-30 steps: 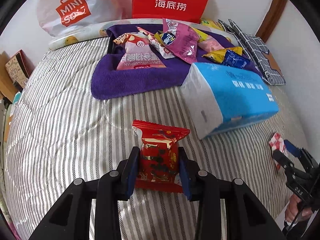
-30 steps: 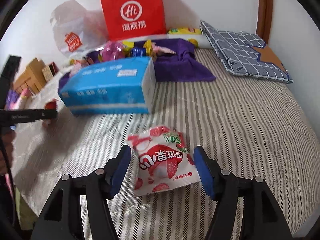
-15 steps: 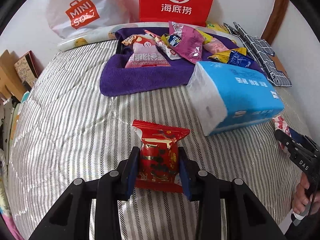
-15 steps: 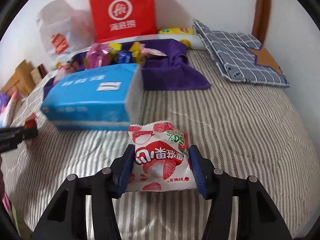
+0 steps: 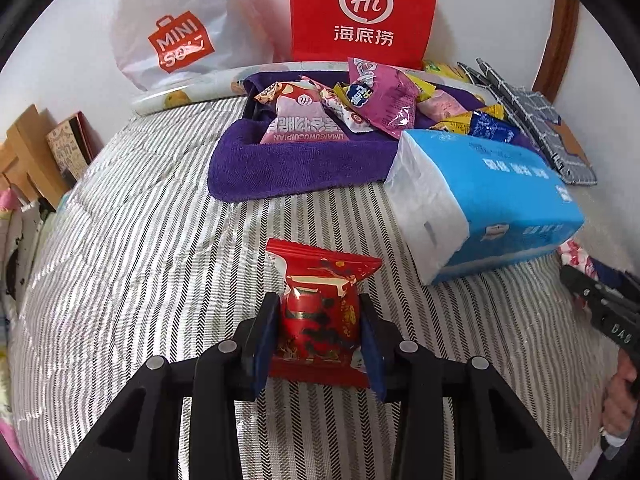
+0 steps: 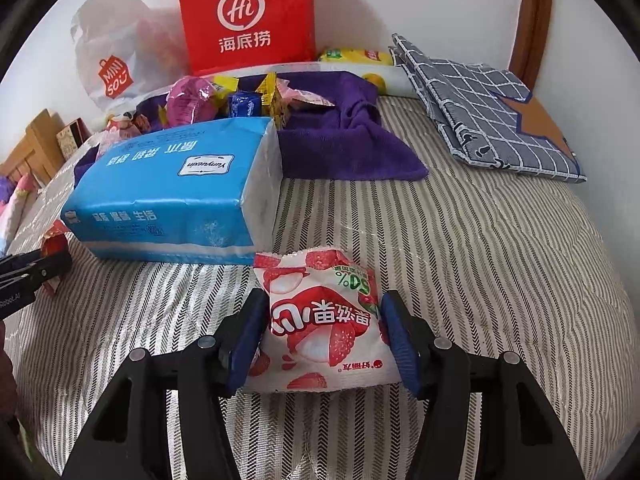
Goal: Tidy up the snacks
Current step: 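Lift the red packet and strawberry candy bag and carry both toward the purple towel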
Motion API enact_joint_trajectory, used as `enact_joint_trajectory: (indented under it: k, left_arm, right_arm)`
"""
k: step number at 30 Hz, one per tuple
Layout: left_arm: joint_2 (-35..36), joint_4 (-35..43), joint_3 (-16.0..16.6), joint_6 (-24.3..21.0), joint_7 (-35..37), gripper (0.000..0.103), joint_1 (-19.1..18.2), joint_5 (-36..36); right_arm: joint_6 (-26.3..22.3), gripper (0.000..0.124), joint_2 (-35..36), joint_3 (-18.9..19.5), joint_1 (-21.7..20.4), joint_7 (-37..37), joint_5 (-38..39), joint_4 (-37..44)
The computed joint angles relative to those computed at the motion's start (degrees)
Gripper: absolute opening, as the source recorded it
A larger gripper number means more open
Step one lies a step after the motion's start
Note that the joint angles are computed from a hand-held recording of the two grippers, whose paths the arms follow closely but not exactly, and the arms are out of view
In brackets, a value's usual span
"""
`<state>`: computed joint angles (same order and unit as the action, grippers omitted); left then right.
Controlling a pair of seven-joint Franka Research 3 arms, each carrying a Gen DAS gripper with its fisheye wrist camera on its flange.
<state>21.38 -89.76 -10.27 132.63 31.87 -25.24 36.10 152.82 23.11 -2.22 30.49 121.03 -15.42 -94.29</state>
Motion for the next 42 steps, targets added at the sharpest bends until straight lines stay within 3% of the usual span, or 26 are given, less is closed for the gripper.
enact_joint_trajectory:
  k: [13, 22, 29, 42]
  left_arm:
    - [0.9, 1.6, 0.2, -1.7, -0.6, 0.037, -0.6, 0.5]
    - [0.1, 0.2, -1.0, 2.1, 6.6, 0.035, 1.8, -4.1]
    - [-1.7, -2.0, -1.6, 4.1, 11.0, 0.035, 3.4, -8.3]
    - [-5.1, -5.3, -2.2, 6.1, 14.0, 0.035, 4.1, -11.3]
  right_arm:
    - [0.1, 0.059, -0.1, -0.1, 0.1, -1.2, 1.0, -0.1]
    - [0.8, 0.052, -4.1, -0.4, 1.3, 7.2, -1.8, -4.8]
    - [-2.3, 0.052, -6.5, 0.2, 2.4, 16.4, -7.1, -5.9]
    - [-3.7, 0.052, -8.0, 2.7, 0.8, 19.6, -7.6, -8.2]
